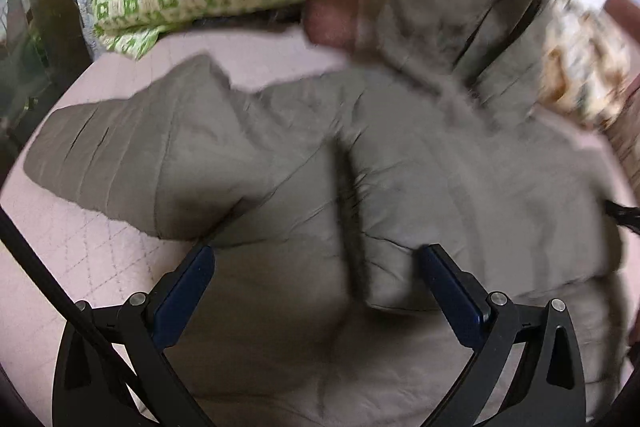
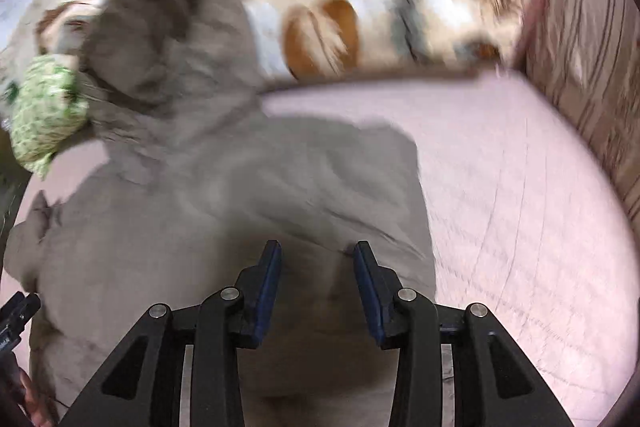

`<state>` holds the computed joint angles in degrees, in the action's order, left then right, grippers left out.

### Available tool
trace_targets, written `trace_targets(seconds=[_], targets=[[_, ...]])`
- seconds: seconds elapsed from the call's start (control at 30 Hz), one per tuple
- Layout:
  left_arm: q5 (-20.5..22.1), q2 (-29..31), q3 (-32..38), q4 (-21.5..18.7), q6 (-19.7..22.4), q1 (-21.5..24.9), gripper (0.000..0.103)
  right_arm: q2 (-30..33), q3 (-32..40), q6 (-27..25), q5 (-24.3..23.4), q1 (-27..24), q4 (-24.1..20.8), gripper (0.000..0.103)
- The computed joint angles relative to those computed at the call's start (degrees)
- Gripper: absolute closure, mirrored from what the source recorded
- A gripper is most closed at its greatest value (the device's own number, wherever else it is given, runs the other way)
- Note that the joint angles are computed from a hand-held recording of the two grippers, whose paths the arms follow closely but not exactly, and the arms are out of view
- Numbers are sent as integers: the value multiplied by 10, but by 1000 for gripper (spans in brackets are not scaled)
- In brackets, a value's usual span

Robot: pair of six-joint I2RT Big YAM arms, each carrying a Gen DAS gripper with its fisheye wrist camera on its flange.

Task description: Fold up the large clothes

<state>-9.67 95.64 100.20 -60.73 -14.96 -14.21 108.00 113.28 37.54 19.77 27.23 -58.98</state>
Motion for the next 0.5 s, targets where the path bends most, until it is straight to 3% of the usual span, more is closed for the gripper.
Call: trace_targets(seconds=[0.1,0.17,0.23,0.33,0.4,0.5], targets=[[23,21,13,-17,-7,7,0,13,-17,7,-51,-14,2,62],[22,20,15,-16,1,6,0,10,-23,4,-48,-14,9,62],[26,8,8,-4,-2,8,0,14,-1,0,-44,-12,-15,62],[53,-18,-4,29,-10,16,0,-18,-25,-4,-24,-8,43,62],[46,-30,-14,46,-11,16,0,-16,-11,-9,1,-6,35,62],[34,-19,0,28,-7,17,0,-6,9,-1,-9,-2,26,62]])
